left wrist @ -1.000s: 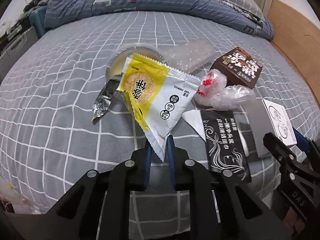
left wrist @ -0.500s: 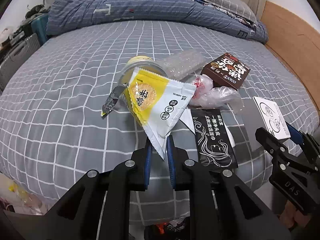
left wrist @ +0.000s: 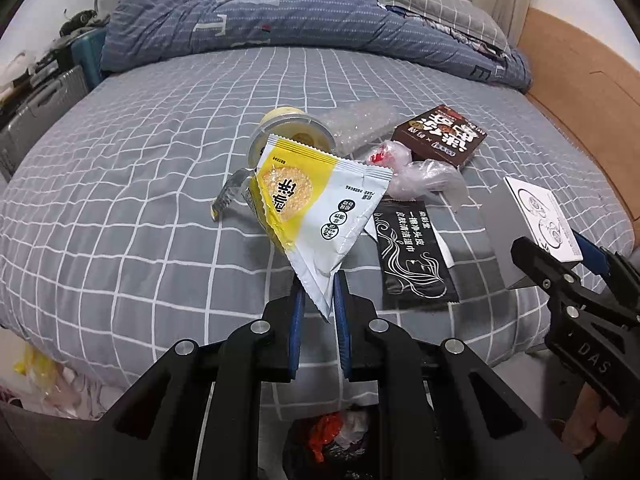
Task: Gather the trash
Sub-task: 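Lift the yellow packet and white box and carry them toward the bin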
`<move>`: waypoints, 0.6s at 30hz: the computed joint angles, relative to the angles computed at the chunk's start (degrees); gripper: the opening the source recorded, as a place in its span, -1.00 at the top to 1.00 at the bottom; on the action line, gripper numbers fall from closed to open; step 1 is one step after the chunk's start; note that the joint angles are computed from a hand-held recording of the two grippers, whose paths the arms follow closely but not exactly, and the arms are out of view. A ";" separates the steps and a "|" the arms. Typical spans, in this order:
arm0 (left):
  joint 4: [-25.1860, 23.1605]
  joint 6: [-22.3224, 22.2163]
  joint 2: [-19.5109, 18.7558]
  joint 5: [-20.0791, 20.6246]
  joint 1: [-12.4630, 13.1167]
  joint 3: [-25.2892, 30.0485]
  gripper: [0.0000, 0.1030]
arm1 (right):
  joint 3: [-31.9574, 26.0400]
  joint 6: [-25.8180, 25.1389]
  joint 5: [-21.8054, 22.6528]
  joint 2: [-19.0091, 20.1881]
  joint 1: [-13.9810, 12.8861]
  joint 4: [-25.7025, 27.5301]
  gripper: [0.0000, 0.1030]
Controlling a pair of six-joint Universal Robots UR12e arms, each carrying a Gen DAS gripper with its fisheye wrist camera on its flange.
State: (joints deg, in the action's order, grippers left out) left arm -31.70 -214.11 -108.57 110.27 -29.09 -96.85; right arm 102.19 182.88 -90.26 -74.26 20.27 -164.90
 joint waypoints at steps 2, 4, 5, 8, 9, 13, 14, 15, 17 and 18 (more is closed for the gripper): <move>0.16 -0.29 0.13 0.54 -0.33 -0.11 0.73 | 0.29 0.07 0.06 -0.28 -0.06 -0.04 -0.36; -0.33 -0.57 0.16 1.85 -0.86 -0.19 0.73 | 0.76 0.11 0.09 -0.67 -0.08 -0.20 -0.36; -0.52 -0.67 0.22 2.15 -0.98 -0.33 0.73 | 1.03 0.09 0.09 -0.90 -0.09 -0.37 -0.35; -1.08 -1.38 0.34 2.06 -1.28 -0.66 0.73 | 1.57 0.15 0.12 -1.37 -0.09 -0.56 -0.36; -1.19 -1.59 0.43 2.16 -1.43 -0.81 0.73 | 1.69 0.21 0.16 -1.46 -0.10 -0.57 -0.35; -1.41 -2.48 0.88 2.29 -1.90 -1.60 0.73 | 2.54 0.78 0.63 -2.17 -0.16 -0.63 -0.35; -1.46 -2.74 1.07 2.25 -2.02 -1.88 0.73 | 2.74 0.74 0.64 -2.33 -0.11 -0.75 -0.36; -1.57 -2.87 1.18 2.24 -2.12 -2.06 0.73 | 2.97 0.68 0.62 -2.53 -0.09 -0.84 -0.36; -1.76 -3.34 1.53 2.16 -2.34 -2.57 0.73 | 3.54 0.58 0.76 -2.99 -0.05 -0.88 -0.36; -1.89 -3.58 1.66 2.16 -2.40 -2.71 0.73 | 3.76 0.60 0.75 -3.14 0.02 -0.90 -0.36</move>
State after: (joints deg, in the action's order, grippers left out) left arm -33.59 -217.69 -106.91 112.43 -31.49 -99.56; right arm 105.96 183.47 -89.50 -77.40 20.29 -165.80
